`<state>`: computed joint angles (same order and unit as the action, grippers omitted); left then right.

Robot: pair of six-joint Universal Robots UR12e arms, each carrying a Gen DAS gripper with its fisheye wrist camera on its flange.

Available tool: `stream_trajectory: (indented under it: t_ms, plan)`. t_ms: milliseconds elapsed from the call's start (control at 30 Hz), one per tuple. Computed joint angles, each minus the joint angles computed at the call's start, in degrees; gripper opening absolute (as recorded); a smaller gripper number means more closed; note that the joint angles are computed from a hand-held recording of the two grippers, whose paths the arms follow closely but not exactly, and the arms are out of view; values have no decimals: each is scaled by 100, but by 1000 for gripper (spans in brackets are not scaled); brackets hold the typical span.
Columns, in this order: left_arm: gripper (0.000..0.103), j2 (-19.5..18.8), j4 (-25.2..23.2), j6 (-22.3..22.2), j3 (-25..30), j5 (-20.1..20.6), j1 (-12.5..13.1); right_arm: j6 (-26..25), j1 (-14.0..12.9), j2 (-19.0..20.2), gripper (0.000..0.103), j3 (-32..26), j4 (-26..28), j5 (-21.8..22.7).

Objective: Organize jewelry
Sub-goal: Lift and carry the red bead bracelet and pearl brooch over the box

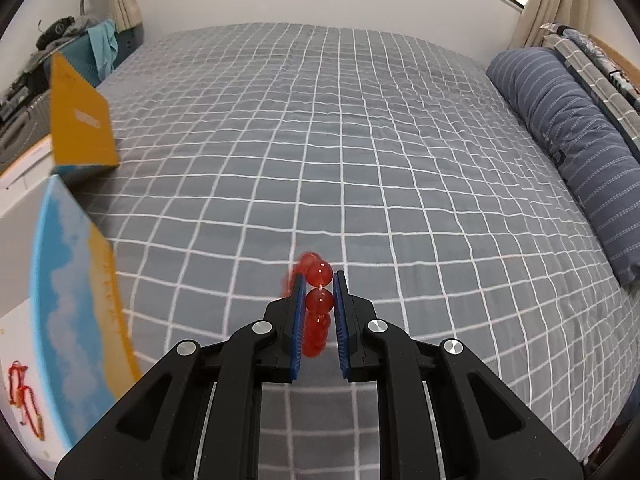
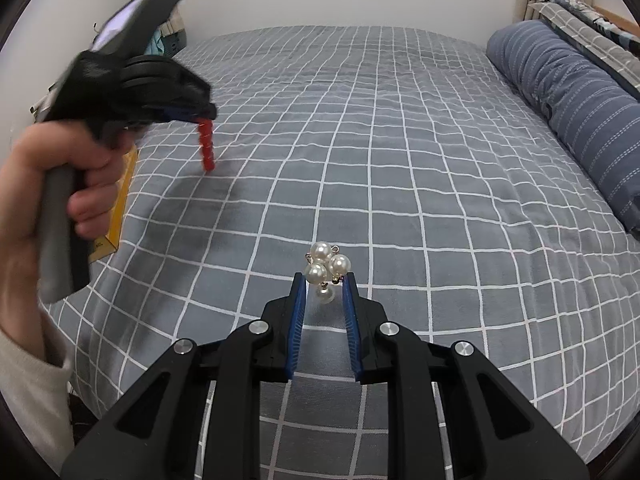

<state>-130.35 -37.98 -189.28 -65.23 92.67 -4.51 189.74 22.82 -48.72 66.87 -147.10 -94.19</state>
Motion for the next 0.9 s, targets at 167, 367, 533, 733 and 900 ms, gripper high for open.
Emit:
stream_trajectory:
  t_ms: [167,367,533,733,900]
  plan:
    - [13,252,123,17,-327,-83,48,94,26,8,18,-75,38,-79]
    - [13,568,324,89,-757,5,65,173,58,65,18,-241,144,-115]
    - [13,820,467,132,-1080,-21,102,247,94,116,18,-384,212,-134]
    - [13,1110,651,111,-1406,-58,159,299,146,180,18,-577,307,-142]
    - [13,1393,832,52,-1681,-129,236,335,166,230,18,-754,365,-93]
